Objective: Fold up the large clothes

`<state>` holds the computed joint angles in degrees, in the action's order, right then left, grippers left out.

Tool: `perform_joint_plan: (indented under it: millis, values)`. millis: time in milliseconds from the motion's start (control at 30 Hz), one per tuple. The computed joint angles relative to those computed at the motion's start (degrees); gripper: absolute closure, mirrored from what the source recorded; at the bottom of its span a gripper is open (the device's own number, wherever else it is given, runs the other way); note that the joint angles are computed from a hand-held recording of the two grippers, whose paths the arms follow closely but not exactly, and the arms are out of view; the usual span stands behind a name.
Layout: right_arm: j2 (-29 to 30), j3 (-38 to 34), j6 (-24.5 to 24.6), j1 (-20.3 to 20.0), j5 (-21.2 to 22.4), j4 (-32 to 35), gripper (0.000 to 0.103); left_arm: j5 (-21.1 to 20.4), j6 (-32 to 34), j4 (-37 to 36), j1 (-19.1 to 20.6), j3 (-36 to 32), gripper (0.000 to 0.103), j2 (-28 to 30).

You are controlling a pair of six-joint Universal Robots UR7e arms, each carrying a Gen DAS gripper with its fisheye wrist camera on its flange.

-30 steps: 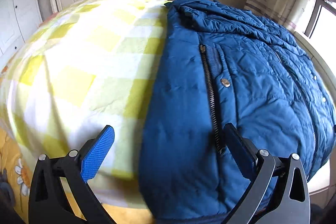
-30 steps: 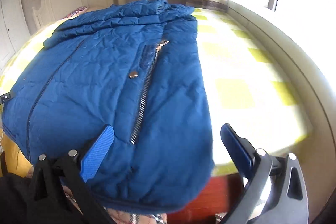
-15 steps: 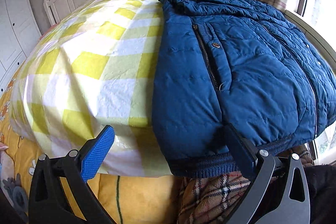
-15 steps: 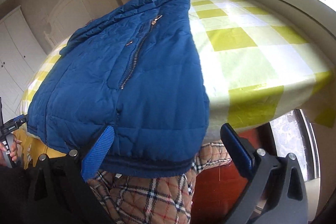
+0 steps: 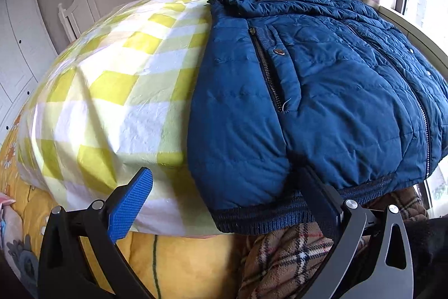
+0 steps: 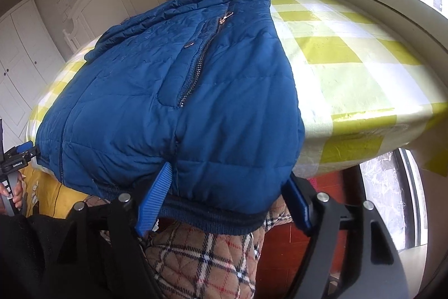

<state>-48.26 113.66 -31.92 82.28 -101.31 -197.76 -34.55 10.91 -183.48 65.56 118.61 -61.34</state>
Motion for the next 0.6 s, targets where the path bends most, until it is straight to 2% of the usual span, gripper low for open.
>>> perform_joint_plan:
  millis: [67,133,167,200,233,300,333,400,500,600]
  values:
    - [0.4,0.0,-0.3,-0.1,0.2,-0.8,0.023,-2.8,-1.7,2.0,0.8,0.3,0.01,-0.8]
    - [0.6,0.2,-0.8,-0.1,0.5,-1.7,0.03,-6.5,-3.2,2.5,2.0,0.3,0.019,-1.4]
    - [0.6,0.4,-1.2,0.0,0.2,-2.3,0.04,-8.8,-3.5,2.4,2.4,0.4,0.03,-1.7]
    - [0.4,0.8,-1.8,0.2,0.1,-2.6,0.052,-8.6,-3.0,1.2,2.0,0.7,0.041,-1.5]
    - [-0.1,1.6,-2.6,0.4,0.0,-2.9,0.067,-7.7,-1.0,-0.7,1.2,1.4,0.047,-0.9]
    - [-0.9,3.5,-4.4,1.2,-0.8,-4.6,0.084,-4.3,2.3,-2.9,-0.6,2.2,0.068,0.2]
    - [-0.8,4.4,-5.7,1.9,-2.3,-6.9,0.086,-4.5,2.1,-3.2,-1.2,2.9,0.073,-0.2]
    - [-1.8,6.3,-6.0,2.2,-2.3,-8.4,0.088,-5.0,1.7,-2.2,-2.0,3.9,0.082,-1.6]
    - [-4.6,9.2,-5.6,2.0,-2.3,-5.6,0.088,-4.7,2.3,1.1,-3.4,5.7,0.085,-4.6]
    - [-8.2,12.3,-4.1,2.0,-2.2,-1.4,0.089,-6.1,-4.7,10.2,-4.1,7.6,0.085,-10.4]
